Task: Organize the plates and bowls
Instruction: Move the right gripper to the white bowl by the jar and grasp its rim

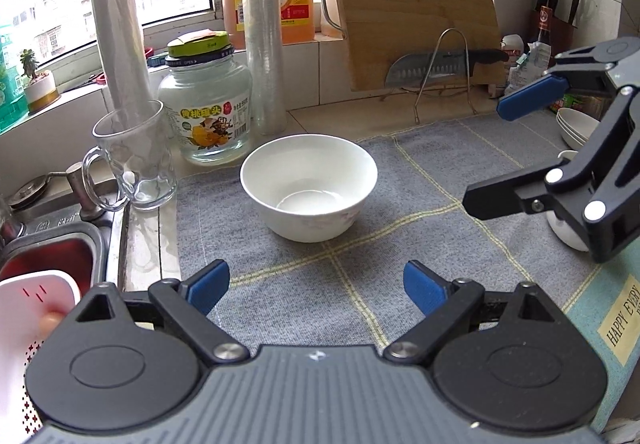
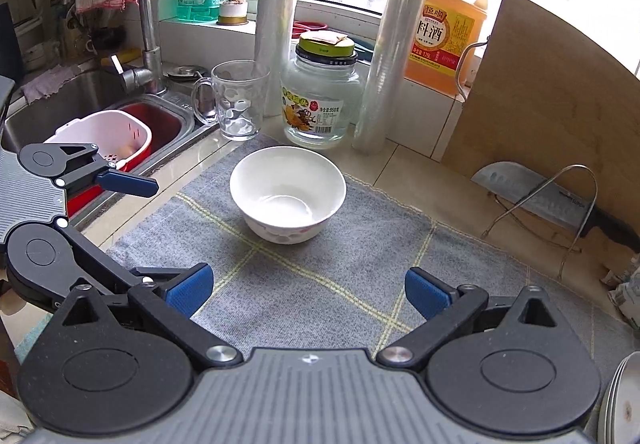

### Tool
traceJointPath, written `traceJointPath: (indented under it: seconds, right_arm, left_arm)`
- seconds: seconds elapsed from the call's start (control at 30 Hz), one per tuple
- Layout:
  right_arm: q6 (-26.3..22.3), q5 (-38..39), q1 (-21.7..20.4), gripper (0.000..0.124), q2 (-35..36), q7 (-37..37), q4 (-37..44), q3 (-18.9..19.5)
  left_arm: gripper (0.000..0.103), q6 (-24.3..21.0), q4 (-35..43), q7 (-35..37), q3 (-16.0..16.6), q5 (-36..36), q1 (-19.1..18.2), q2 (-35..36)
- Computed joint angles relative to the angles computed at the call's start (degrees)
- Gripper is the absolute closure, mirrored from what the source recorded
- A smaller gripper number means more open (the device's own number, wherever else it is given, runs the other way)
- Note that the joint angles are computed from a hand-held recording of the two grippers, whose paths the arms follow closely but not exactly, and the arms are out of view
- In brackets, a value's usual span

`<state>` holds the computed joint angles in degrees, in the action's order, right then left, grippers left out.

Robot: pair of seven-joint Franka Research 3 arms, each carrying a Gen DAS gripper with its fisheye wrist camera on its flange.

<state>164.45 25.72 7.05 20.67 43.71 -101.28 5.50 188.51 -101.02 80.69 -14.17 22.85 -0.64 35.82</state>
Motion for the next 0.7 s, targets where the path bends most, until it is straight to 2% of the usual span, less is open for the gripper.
traceJointPath:
  seconds: [0.17,0.33,0.43,0.53,0.7]
  right_arm:
    - [-4.2,-2.1,0.6,0.021,4.3,2.0,7.7,-0.9]
    - [-11.8,-3.1,-0.1,0.021,10.3,3.8,18.0,-0.7]
    - [-16.5,-3.9,-0.1,0.021,14.3,5.5,24.6,-1.1]
    - [-19.4,-4.8,-0.2,0.021,17.4,4.6,29.8,-0.7]
    - [-28.0,-6.2,-0.3,0.021,24.6,5.6,42.0,-0.8]
  left_arm:
    - [0.009,-0.1,4.0,1.8,-2.1,1.0,1.3,3.4]
    - [0.009,-0.2,8.1,1.3,1.5,-0.1,-2.2,6.0]
    - [0.009,-0.1,10.0,0.8,4.9,-0.6,-5.1,7.1]
    - [0.008,-0.8,12.0,0.9,6.2,-0.7,-6.3,8.4]
    - [0.008,-2.3,15.4,0.7,7.6,-1.1,-7.7,10.5]
